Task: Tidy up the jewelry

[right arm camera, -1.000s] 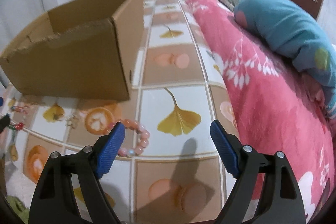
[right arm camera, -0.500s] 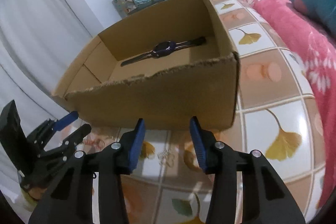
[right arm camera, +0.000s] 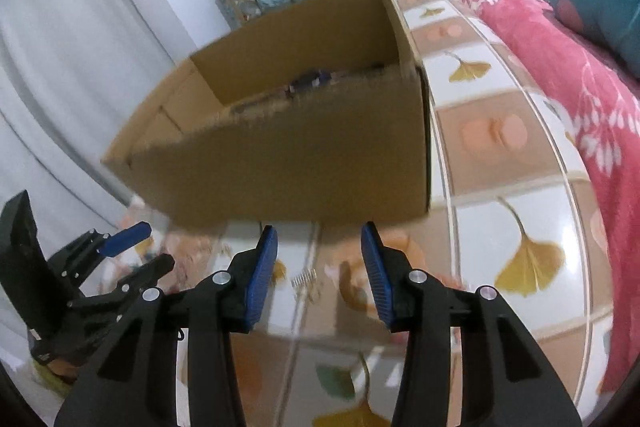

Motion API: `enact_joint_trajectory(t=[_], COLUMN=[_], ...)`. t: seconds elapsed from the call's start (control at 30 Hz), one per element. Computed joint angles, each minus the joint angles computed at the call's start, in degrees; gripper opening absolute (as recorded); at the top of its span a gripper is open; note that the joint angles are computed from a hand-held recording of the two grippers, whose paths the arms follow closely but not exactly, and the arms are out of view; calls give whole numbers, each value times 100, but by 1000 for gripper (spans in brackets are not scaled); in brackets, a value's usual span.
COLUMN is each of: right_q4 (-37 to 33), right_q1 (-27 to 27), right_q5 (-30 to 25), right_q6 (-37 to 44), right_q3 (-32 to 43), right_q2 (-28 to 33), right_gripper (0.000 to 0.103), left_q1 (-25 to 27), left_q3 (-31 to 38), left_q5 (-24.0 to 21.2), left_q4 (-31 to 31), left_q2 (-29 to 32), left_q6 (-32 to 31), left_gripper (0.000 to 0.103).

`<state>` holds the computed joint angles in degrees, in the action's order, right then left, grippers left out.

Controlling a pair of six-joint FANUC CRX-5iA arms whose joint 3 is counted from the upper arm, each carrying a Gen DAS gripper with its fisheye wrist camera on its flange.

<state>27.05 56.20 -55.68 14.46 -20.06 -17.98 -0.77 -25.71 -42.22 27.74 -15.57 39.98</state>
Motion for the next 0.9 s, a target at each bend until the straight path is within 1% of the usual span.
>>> enact_joint_trajectory(t=[0.03, 0.13, 0.17, 0.23, 0.27, 0.33, 0.47, 0.57, 0.63, 0.67, 0.73, 0.77, 0.8, 0.9], right_q4=[-58, -13, 26, 108, 112, 206, 296, 229, 160, 123, 89, 82, 80, 78], right_q1=[38, 181, 218, 273, 246, 296, 324, 350, 354, 348, 343, 340, 339, 323], right_q5=[-61, -186, -207, -219, -203, -238, -284, -317, -331, -320, -282, -251, -231, -140], right_q6=[-3, -206, -277, -395, -385, -454, -464, -449, -423, -406, -376, -348, -328, -201], right_q3=[-7, -82, -110, -180, -176, -208, -225, -237, -220, -210, -195, -184, -176, -137], right_q2=[-12, -81, -108, -177, -177, -221, -253, -276, -256, -243, -231, -222, -214, -152], right_gripper=[43, 43, 43, 43, 43, 43, 43, 43, 43, 43, 43, 43, 43, 43], left_q1=[-80, -240, -232, -196, -186, -142, -34, 95, 160, 235, 382, 436, 496, 617], left_q3=[11, 52, -31, -1, 30, 47, 23, 30, 152, 172, 184, 162, 124, -69], left_q5=[-28, -72, -9, -138, -201, -293, -485, -608, -708, -733, -820, -806, -774, -639], left_q4=[-315, -919, -858, -797, -828, -807, -1005, -1260, -1493, -1505, -1353, -1274, -1132, -551], left_q2=[-40, -76, -133, -113, -102, -114, -294, -442, -440, -432, -447, -476, -514, -610], left_q6=[133, 490, 418, 423, 476, 411, 357, 557, 876, 916, 913, 893, 818, 350], left_gripper=[46, 36, 32, 22, 13, 9, 9, 9, 10, 11, 20, 30, 35, 36])
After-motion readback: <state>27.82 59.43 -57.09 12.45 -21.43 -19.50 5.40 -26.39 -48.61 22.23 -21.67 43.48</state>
